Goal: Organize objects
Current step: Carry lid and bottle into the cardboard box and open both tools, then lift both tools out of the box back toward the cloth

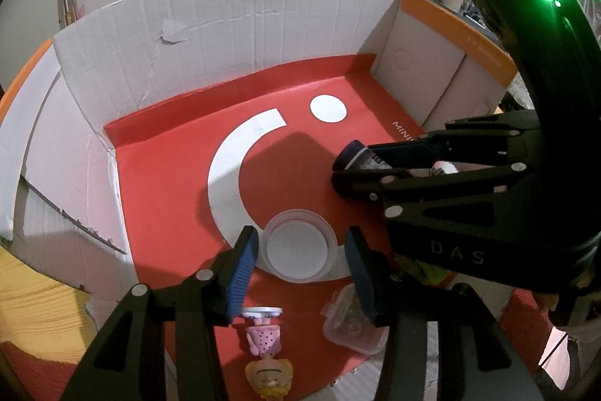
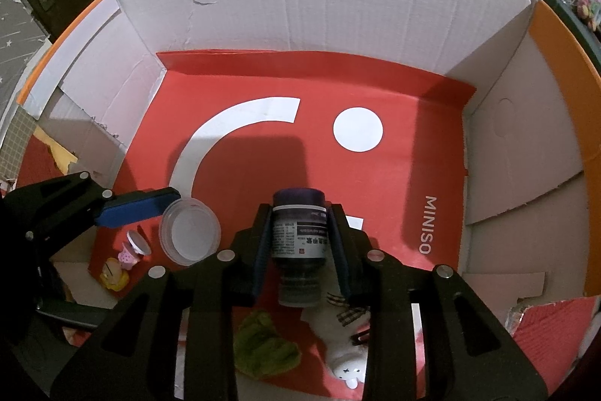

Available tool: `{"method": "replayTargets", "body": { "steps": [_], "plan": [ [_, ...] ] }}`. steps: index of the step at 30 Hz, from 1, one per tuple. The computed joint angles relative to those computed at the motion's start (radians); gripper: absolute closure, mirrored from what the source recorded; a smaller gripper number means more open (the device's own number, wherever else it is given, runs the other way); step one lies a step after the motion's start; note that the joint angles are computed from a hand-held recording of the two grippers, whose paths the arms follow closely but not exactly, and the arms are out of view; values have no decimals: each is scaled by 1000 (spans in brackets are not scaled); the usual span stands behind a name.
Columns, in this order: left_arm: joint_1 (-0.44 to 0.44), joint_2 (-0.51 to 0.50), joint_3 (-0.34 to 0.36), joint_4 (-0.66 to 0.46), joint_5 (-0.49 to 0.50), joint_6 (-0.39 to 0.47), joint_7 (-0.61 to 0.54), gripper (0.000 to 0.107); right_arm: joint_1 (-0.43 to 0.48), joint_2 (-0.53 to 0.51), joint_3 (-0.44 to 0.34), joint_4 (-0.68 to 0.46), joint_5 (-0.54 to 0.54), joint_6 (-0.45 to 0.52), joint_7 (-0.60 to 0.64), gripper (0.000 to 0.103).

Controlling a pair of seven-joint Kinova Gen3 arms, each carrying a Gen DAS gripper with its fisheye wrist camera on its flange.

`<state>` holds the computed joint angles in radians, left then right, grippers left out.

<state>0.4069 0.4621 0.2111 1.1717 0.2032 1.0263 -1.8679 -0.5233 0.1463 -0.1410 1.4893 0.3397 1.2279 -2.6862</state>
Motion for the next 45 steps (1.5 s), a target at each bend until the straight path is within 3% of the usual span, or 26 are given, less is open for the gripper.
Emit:
{"method": "replayTargets", "body": {
  "steps": [2,4,5,16,23,25,28,31,35,45],
  "plan": [
    [-1,0,0,-1,3,1,2,57,-5,-2,-2,-1,5,3,-9,68],
    [-4,-2,1,1,7,0,2,56,-15,-2,-5,-6,21,13,-21,54],
    [-3,-2,1,2,8,-2,4,54,-17,0,-5,-9,30,16,-20,52],
    [-21,-35,11,28,44,-30,7,53,-58,-16,-16,-58,86,85,-56,52],
    [-64,-127,20,102,112,-75,-17,53,-15,-86,-23,-46,121,85,-42,48],
    [-77,-152,21,119,132,-81,-25,49,-35,-84,-48,-74,166,106,-75,42],
    [-87,-208,15,169,153,-122,-23,43,-71,-84,-71,-99,227,152,-104,40],
    [-97,-250,11,206,168,-149,-31,43,-95,-114,-94,-81,265,169,-143,40],
    [-102,-338,-2,294,177,-227,-27,31,-145,-127,-144,-79,348,232,-191,33],
    [-117,-499,-43,459,306,-326,-115,17,-252,-178,-249,-18,488,290,-373,27]
  ]
}}
